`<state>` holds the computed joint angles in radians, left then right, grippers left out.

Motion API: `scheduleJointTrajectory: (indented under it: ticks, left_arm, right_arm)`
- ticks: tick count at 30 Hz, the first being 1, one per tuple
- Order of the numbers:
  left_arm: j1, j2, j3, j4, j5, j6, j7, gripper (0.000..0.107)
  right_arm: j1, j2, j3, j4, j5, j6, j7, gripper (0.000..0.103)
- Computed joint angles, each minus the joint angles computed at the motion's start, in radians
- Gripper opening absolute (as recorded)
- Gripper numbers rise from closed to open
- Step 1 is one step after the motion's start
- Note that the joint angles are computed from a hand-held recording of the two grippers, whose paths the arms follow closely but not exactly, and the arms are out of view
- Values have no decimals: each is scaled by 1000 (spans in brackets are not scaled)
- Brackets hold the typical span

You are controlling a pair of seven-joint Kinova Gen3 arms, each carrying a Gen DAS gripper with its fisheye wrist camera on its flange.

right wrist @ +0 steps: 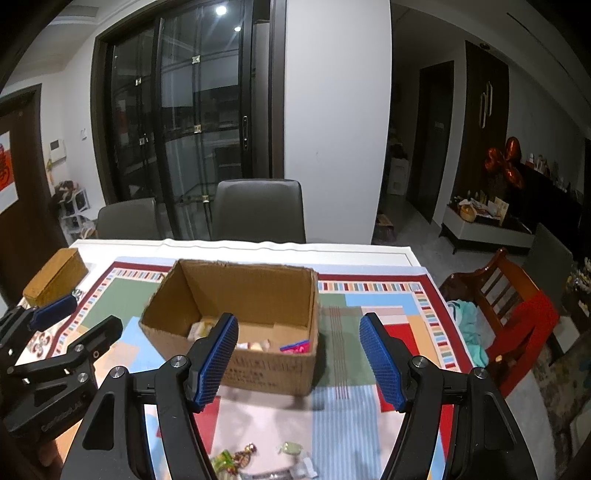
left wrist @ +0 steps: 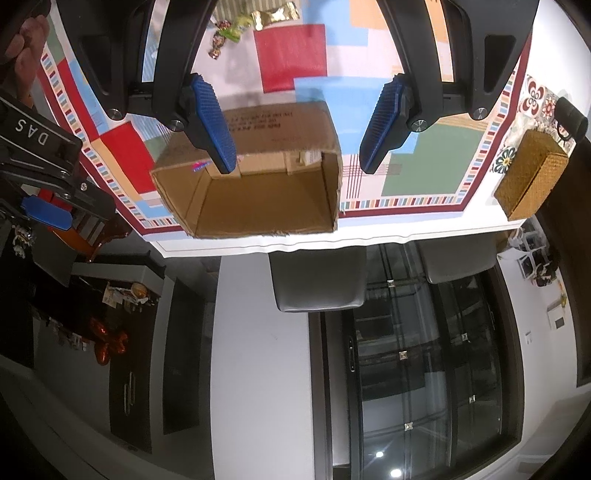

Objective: Organize snacks
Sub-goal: 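Move both open tools back toward the remaining snack pile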

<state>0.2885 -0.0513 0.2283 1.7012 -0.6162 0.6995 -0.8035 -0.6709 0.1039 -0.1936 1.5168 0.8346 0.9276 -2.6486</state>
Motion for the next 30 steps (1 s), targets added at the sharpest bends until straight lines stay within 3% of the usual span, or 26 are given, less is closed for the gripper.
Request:
scheduleJointTrajectory:
  ticks: [16, 30]
  left_arm:
    - [18, -65, 97, 107, -79, 46, 161, 69]
    - [40, -81, 114, 197, -51, 29, 184, 69]
  right_arm:
    - [36, -81, -52, 142, -41, -32, 0, 69]
    - [62, -128, -97, 252, -101, -60, -30, 69]
